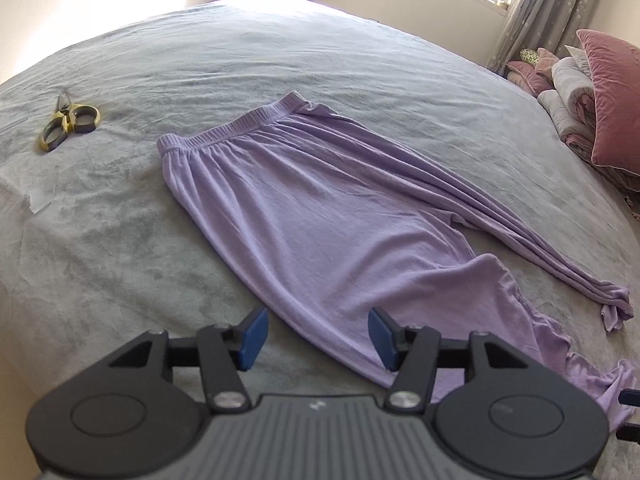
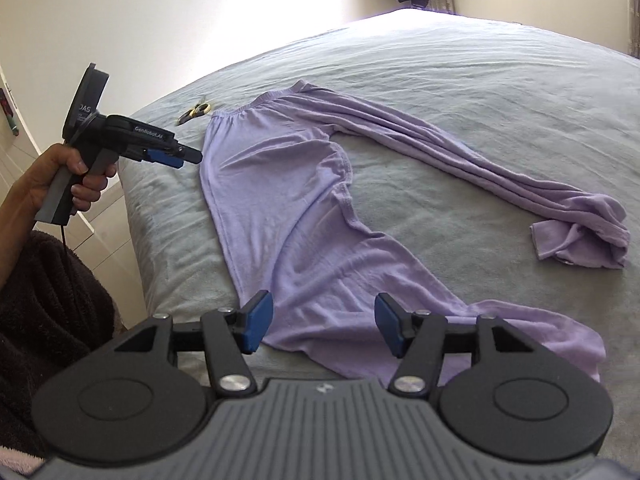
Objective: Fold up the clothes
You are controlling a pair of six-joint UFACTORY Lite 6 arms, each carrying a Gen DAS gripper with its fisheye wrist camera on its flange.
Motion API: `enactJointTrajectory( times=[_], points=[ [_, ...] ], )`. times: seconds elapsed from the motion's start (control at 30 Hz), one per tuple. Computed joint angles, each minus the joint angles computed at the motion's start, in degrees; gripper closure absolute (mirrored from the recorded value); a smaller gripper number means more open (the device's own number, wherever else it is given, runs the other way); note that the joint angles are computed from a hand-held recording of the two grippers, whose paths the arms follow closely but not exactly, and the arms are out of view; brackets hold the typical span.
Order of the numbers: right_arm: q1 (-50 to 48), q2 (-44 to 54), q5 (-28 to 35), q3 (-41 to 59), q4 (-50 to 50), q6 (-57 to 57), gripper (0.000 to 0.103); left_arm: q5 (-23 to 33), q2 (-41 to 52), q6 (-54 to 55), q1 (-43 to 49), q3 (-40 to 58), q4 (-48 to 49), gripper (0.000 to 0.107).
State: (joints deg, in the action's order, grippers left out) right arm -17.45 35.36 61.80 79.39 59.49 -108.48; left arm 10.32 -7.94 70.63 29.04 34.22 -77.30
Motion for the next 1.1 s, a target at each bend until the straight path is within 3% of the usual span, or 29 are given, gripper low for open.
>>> enactJointTrajectory(
  times=[0.33, 0.53, 0.8, 0.87, 0.93, 1.1],
  points=[
    [-8.27, 3.57, -6.48, 5.18, -0.45, 4.42, 0.042, 3.14, 3.17, 11.55, -12.66, 1.76, -11.53, 0.042],
    [-12.28, 5.22, -7.38, 6.54, -1.11, 3.12, 0.042, -0.35, 6.39, 23.22, -24.04, 3.44, -24.19, 0.042],
    [-14.06, 8.41, -10.03, 9.13, -0.82, 5.23, 0.042, 1.25, 9.39, 54.84, -36.81, 5.31, -53.13, 0.043],
    [-13.91, 8.95, -10.89, 9.37, -0.42, 5.76, 0.048, 2.65, 9.79, 65.32, -40.58, 5.27, -61.37, 0.043],
    [-13.7, 8.65, -12.17, 8.61, 0.48, 4.75, 0.06, 3.91, 10.22, 73.41, -43.86, 5.28, -67.01, 0.043],
    [-13.83, 8.01, -12.94, 7.22, 1.68, 2.58, 0.07, 6.61, 13.89, 83.64, -52.05, 6.96, -71.39, 0.043]
  ],
)
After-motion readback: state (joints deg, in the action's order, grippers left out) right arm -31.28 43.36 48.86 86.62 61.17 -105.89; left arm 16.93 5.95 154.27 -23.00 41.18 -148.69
